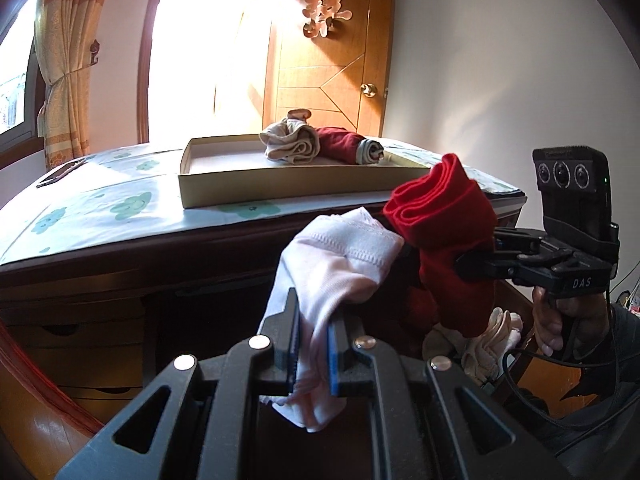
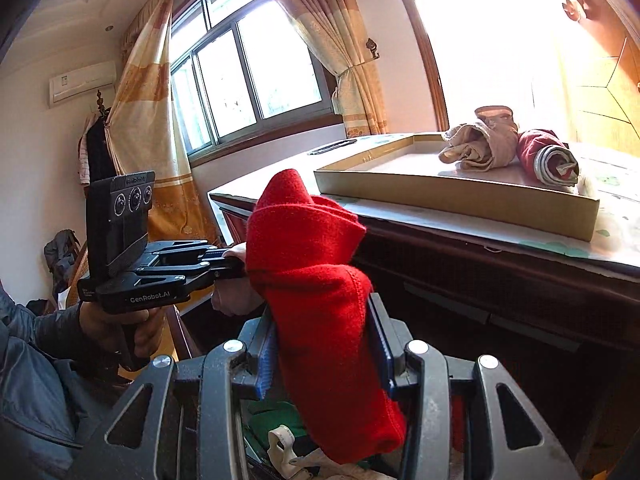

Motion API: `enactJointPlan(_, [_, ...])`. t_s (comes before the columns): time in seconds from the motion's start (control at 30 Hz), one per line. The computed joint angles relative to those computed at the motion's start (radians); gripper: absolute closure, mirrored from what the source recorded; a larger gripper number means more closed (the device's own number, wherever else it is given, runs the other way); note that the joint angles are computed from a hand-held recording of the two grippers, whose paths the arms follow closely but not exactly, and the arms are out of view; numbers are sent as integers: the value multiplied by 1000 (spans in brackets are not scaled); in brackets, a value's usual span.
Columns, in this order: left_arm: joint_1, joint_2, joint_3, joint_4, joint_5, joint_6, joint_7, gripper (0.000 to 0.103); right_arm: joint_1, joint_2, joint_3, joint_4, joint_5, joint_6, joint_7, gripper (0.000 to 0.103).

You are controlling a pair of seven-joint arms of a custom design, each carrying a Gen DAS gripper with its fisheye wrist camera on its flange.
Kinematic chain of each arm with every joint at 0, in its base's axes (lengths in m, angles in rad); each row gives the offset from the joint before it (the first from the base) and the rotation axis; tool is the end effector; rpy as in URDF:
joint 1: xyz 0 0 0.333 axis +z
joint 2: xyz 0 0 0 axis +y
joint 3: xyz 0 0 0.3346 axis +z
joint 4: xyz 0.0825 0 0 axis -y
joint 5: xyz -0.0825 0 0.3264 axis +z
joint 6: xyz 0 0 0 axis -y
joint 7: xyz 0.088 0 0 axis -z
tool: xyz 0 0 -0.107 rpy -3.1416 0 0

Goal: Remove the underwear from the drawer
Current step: 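Carry both held garments up toward the beige tray on the table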

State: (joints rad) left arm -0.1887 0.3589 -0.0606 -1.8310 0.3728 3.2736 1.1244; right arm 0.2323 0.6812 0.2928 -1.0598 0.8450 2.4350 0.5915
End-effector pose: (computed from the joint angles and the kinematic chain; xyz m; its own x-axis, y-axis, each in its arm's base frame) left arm 0.6129 -0.1875 0.5182 -0.2470 -0.9626 0.1112 -0.4861 0.0238 -0.8736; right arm 0.6816 0.2961 0.5542 0.8404 -0.4908 -0.2299 -0.4058 -0.2888 -0.8671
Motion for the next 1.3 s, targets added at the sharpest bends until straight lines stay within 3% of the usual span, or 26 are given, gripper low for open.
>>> enactJointPlan(0.2, [-13, -10, 14, -19, -17, 51, -14, 94, -24, -21, 27, -41, 68, 31, -66, 60])
enactJointPlan(0.43, [-138, -26, 148, -51, -87, 122, 7, 94, -49, -47, 49, -86, 171, 59, -145, 60])
enactJointPlan(0.57, [-168, -34, 170, -68, -151, 162, 55, 94, -58, -56, 51, -97, 224, 54, -181, 60])
enactJointPlan(0.77, [-177, -43, 161, -80, -246, 192, 129, 94, -52, -73, 45, -124, 280, 110, -200, 60])
enactJointPlan(1.03, [-163, -47, 129, -81, -325, 217, 200, 94, -93, -91, 68, -147, 420, 86, -294, 60])
enactJointPlan(1.3, [-159, -47, 115, -61, -354, 212, 238, 94, -91, -87, 45, -135, 474, 61, -286, 60])
